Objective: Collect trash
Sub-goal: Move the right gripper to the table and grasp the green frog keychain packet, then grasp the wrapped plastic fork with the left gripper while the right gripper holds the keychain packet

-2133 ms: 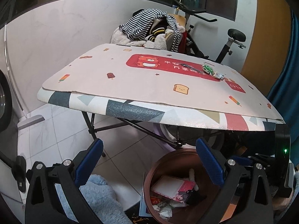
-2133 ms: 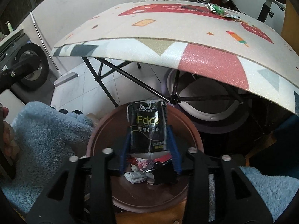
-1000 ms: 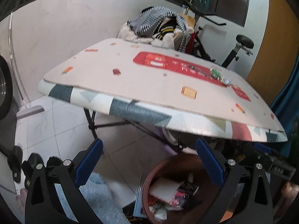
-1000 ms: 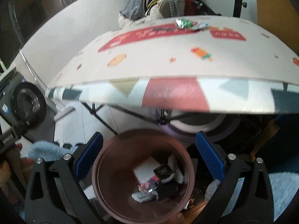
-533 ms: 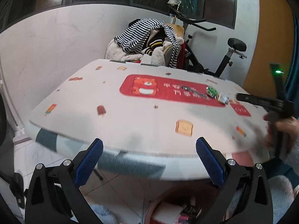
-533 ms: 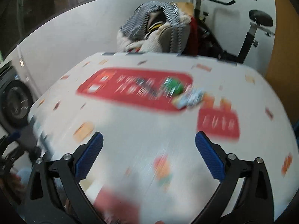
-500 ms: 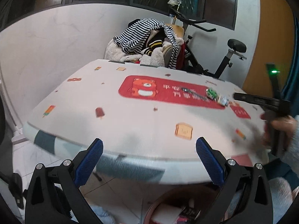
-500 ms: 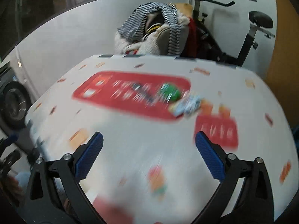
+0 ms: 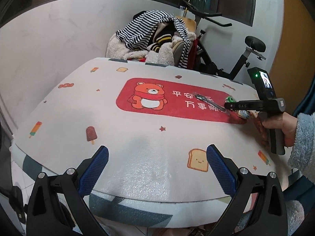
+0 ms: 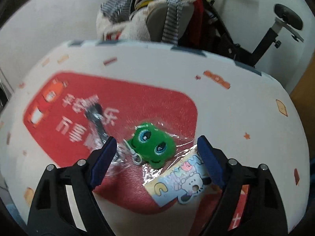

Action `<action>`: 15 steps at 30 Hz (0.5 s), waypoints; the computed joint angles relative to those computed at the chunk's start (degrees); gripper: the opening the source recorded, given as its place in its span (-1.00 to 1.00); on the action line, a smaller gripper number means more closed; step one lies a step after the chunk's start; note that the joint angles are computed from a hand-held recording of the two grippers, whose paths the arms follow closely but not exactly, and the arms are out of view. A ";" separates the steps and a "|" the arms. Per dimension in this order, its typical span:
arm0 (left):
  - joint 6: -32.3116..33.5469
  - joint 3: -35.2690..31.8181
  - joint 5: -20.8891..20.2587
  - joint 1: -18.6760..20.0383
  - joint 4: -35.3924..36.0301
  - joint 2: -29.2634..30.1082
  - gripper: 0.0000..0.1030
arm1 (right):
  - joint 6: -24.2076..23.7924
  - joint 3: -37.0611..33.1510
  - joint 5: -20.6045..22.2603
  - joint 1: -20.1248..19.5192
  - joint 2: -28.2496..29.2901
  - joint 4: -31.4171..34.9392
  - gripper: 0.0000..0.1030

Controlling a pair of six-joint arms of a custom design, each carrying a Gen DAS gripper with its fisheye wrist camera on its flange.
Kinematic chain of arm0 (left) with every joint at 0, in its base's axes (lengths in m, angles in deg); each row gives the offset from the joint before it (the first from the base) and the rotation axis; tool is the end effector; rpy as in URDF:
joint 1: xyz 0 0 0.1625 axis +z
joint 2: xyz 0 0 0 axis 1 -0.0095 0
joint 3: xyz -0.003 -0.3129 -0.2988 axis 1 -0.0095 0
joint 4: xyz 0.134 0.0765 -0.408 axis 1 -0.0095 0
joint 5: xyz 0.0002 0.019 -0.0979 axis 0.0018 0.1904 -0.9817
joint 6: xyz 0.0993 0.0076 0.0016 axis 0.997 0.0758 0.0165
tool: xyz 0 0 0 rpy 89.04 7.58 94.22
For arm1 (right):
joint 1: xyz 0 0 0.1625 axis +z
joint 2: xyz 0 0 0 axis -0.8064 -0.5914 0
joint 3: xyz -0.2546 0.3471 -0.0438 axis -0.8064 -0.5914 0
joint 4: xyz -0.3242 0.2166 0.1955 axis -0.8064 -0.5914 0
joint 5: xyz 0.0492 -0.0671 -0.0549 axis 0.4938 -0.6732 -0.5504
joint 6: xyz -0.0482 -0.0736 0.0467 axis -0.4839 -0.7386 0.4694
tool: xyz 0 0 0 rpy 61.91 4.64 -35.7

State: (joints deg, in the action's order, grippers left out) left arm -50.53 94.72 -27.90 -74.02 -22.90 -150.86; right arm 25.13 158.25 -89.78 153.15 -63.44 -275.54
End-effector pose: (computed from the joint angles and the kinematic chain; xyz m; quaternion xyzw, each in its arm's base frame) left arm -0.1736 -0.2729 0.1965 0.1323 0.8569 -0.3936 0.3053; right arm 0.1624 -0.5049 0.1340 0.2396 -0.8864 0.2217 0.3281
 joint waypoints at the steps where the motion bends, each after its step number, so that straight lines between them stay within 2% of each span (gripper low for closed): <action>1: 1.19 0.02 -0.17 0.63 -2.11 0.75 0.78 | 0.01 -0.04 0.31 -0.27 -0.22 1.15 0.30; 2: 1.77 -0.01 -0.31 0.94 -3.18 1.29 0.60 | 0.22 0.54 2.07 -0.79 -1.15 1.46 0.10; 4: 5.46 -0.35 -1.38 2.76 -8.16 3.47 0.40 | 1.16 1.71 5.77 -1.71 -3.29 2.68 -0.07; 7: 12.32 -0.86 -3.92 5.21 -18.04 7.40 0.16 | 0.29 4.77 11.32 -2.93 -6.64 0.51 -0.13; 9: 16.94 -1.73 -5.35 6.78 -24.57 10.95 0.12 | -0.14 7.50 13.57 -3.51 -8.90 -3.14 -0.14; 11: 23.28 -2.98 -8.46 9.24 -33.65 15.43 -0.03 | -0.59 10.08 14.61 -4.10 -11.07 -6.74 -0.14; 12: 25.44 -3.77 -9.87 10.46 -36.99 17.56 -0.05 | -0.73 10.16 14.66 -4.14 -10.81 -7.47 -0.14; 15: 29.49 -8.24 -12.52 14.68 -44.26 26.09 -0.05 | -5.02 13.75 12.02 -4.51 -11.34 -18.16 -0.14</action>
